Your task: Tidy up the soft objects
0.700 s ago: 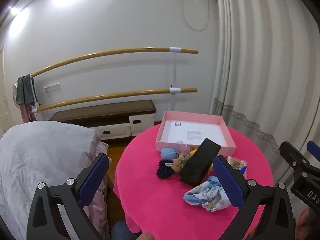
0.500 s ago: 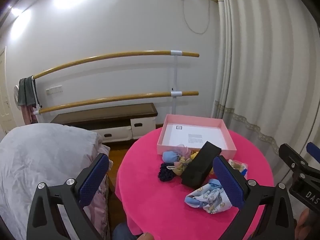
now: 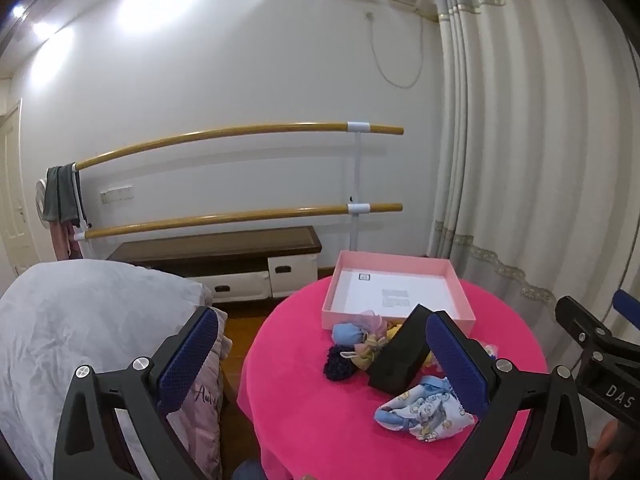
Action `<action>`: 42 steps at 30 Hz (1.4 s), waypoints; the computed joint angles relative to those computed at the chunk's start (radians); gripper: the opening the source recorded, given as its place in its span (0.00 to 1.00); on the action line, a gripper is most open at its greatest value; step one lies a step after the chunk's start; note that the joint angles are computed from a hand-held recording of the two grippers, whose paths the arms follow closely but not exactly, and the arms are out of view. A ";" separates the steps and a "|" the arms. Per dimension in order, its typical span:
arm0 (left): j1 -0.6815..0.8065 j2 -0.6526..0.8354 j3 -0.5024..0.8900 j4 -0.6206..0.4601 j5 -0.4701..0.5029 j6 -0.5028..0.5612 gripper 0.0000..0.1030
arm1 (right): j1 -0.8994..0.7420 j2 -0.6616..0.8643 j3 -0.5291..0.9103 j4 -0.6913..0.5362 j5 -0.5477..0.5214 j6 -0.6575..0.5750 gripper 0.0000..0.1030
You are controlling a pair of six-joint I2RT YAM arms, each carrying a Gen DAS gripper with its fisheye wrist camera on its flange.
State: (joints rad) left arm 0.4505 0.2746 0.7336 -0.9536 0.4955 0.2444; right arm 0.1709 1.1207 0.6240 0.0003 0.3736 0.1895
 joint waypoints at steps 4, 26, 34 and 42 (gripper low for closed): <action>0.042 0.001 0.013 -0.011 0.036 0.020 1.00 | 0.007 -0.009 0.000 -0.003 0.007 0.000 1.00; -0.276 -0.027 -0.011 0.069 -0.248 -0.133 1.00 | 0.003 -0.013 0.015 -0.001 0.011 -0.013 1.00; -0.322 -0.014 -0.024 0.080 -0.291 -0.151 1.00 | -0.010 -0.004 0.013 0.006 -0.003 -0.016 1.00; -0.381 0.038 -0.055 0.132 -0.342 -0.169 1.00 | -0.056 0.033 0.022 0.013 -0.048 -0.022 1.00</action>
State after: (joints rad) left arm 0.0700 0.3122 0.6786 -0.8219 0.1536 0.0754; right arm 0.1151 1.1538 0.6462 0.0134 0.3260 0.1672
